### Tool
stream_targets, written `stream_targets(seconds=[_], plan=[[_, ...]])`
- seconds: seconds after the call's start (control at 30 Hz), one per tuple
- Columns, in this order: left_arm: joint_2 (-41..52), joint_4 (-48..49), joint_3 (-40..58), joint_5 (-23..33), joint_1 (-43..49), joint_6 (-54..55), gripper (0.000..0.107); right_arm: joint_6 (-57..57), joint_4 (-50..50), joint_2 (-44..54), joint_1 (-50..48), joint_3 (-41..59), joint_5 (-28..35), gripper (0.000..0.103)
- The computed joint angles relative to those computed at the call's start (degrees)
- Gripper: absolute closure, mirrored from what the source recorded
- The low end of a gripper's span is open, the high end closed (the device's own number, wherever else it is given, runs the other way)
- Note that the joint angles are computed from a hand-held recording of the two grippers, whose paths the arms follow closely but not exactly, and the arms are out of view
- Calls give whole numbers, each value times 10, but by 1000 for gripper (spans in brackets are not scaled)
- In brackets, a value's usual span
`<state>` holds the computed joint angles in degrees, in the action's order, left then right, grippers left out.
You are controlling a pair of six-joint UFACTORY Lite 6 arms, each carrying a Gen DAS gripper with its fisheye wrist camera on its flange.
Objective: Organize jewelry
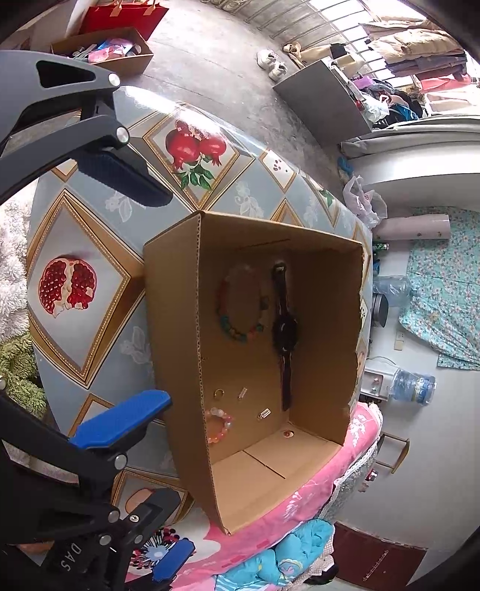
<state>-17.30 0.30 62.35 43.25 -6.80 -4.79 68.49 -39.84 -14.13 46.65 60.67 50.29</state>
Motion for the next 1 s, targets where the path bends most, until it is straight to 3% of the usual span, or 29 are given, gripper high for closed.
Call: stream_targets(seconds=[1.0], plan=[[-3,1,-5,1,-1,1,9,3,0,10,7,9,2,8]])
